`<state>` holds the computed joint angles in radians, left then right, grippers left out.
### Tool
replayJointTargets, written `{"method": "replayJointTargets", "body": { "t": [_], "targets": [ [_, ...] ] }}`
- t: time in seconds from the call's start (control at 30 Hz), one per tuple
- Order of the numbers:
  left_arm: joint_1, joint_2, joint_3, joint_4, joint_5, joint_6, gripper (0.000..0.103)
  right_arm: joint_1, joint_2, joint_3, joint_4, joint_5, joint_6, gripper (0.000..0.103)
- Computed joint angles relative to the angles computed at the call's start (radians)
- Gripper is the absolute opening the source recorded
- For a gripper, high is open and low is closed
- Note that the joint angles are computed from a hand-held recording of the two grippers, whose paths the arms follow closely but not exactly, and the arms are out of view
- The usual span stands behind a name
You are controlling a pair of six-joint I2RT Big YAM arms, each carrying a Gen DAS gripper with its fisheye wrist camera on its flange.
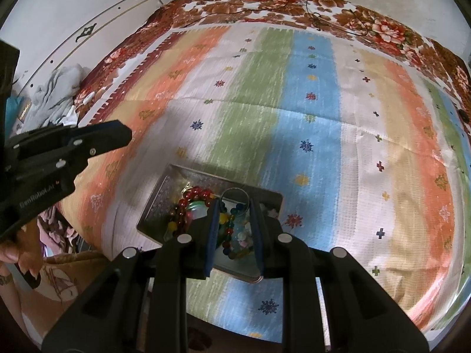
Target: Organize jewelry
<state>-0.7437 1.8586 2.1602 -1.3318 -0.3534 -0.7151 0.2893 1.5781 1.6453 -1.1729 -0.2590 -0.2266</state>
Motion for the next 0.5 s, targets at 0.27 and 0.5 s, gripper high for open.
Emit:
{"method": "replayJointTargets", "body": {
  "t": [0.27, 0.5],
  "targets": [
    [0.003, -0.006, -0.008, -0.002, -0.004, 0.003, 0.014, 0.004, 0.015, 0.009, -0.028, -0.002, -0.008, 0.044],
    [0.003, -0.005, -0.011, -0.009, -0.011, 0.021, 0.014, -0.001, 0.017, 0.01, -0.023, 0.018, -0.007, 0.048]
  ]
}}
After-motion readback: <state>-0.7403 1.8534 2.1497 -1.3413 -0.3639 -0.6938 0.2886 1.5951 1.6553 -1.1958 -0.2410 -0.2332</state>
